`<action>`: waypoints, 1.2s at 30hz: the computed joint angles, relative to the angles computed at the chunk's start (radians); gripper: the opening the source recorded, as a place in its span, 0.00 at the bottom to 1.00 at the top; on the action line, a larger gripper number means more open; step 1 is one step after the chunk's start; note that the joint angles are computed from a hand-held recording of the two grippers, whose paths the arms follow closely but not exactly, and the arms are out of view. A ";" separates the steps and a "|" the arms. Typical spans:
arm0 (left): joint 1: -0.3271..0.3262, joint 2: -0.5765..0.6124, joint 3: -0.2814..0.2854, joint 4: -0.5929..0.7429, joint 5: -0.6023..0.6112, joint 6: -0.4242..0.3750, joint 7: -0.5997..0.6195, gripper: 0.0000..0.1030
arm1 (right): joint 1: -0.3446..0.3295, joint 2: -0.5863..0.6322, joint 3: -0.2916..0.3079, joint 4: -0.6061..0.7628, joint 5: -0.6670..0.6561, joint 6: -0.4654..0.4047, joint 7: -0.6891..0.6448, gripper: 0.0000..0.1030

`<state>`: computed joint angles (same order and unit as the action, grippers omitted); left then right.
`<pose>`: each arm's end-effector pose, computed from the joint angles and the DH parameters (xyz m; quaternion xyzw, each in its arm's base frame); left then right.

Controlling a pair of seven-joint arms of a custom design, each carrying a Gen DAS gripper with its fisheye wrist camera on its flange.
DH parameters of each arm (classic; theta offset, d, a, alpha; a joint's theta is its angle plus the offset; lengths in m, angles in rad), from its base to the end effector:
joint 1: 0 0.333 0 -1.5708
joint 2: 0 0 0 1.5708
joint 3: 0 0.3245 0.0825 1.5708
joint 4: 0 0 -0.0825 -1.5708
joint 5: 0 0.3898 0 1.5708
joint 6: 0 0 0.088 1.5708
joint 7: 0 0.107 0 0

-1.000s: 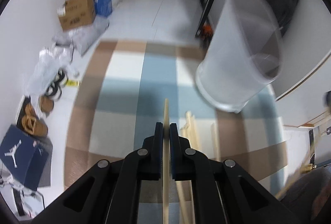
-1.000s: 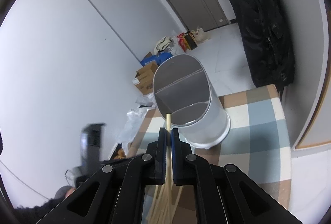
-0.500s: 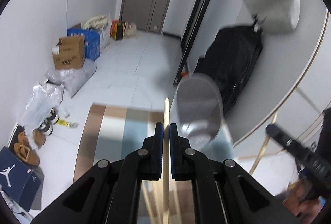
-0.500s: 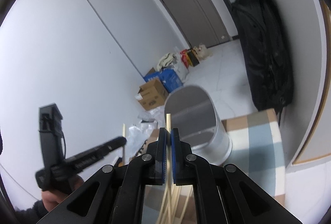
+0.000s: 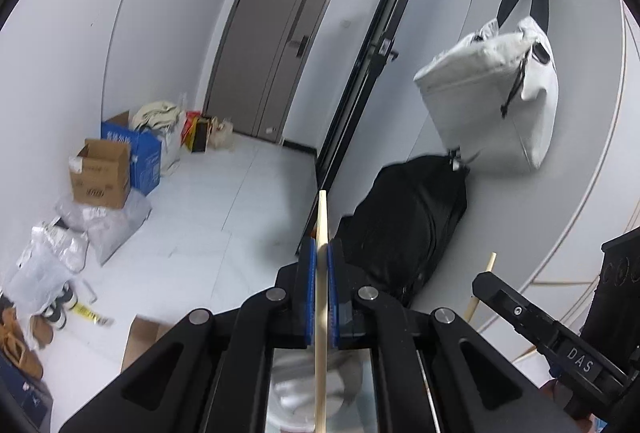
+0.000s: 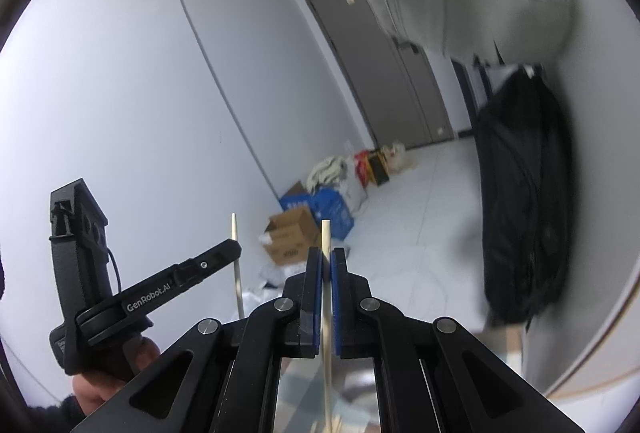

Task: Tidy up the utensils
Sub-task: 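Carry both held chopsticks up over the white utensil holder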

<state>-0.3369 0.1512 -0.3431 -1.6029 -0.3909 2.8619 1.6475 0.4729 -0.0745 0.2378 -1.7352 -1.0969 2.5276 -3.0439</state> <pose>0.5389 -0.3829 0.6825 -0.4605 0.7030 -0.5337 0.0946 0.4392 0.3981 0.7007 -0.4842 0.6553 -0.2816 0.5067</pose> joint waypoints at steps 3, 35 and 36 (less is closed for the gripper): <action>0.006 0.047 -0.017 0.048 -0.027 0.030 0.030 0.02 | -0.007 0.038 -0.012 0.057 -0.029 -0.003 -0.010 0.03; 0.066 0.294 -0.165 0.120 0.295 0.392 0.046 0.02 | 0.086 0.205 -0.145 0.147 -0.266 -0.053 0.092 0.03; 0.073 0.291 -0.170 0.111 0.309 0.400 0.039 0.02 | 0.086 0.203 -0.144 0.143 -0.267 -0.053 0.095 0.03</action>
